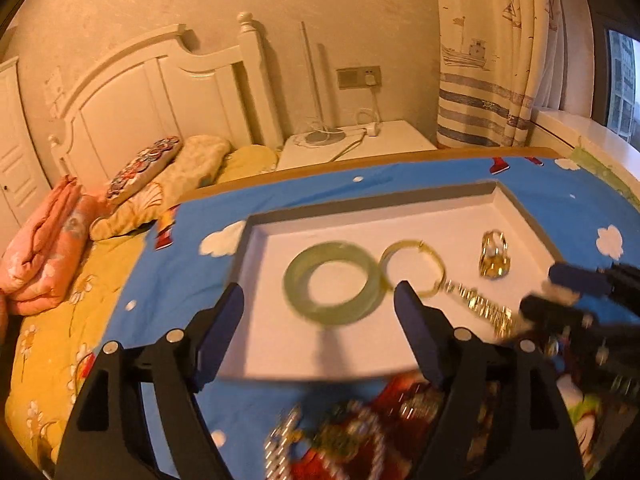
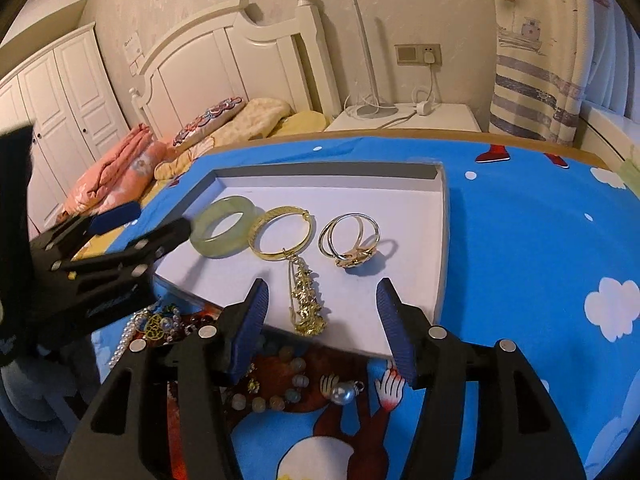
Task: Organize jewelry
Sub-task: 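Drop the gold bangle in the tray with left tool while right tool drops the pin, then move both open tools back over the jewelry pile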
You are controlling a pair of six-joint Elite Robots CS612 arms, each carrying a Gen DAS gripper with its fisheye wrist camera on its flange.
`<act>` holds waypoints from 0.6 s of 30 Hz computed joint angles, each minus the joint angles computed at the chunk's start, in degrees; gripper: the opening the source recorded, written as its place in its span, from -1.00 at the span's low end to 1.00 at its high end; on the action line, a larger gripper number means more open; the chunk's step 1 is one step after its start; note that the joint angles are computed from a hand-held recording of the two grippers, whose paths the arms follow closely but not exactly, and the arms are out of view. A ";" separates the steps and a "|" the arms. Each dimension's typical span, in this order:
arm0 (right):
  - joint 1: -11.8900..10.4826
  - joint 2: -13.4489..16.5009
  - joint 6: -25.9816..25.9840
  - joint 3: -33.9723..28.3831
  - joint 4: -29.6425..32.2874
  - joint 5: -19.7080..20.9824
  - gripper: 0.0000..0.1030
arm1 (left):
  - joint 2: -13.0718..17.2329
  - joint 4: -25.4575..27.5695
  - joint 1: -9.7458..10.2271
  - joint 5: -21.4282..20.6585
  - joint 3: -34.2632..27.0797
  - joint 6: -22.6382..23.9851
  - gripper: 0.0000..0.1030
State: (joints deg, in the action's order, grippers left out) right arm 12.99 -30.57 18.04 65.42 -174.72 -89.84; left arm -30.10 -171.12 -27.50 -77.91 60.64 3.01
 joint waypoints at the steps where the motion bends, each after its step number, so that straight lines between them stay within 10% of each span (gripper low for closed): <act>1: 0.05 -0.16 0.13 0.33 -0.22 0.21 0.08 | -0.59 -0.82 0.07 0.30 1.31 -0.03 0.50; 18: 2.94 -2.38 -5.19 4.30 1.97 -0.18 0.20 | -4.88 -3.28 2.61 -1.23 11.05 -4.62 0.58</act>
State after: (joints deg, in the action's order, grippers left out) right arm 15.93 -32.95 12.84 69.72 -172.75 -90.01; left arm -34.98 -174.39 -24.89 -79.14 71.68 -1.61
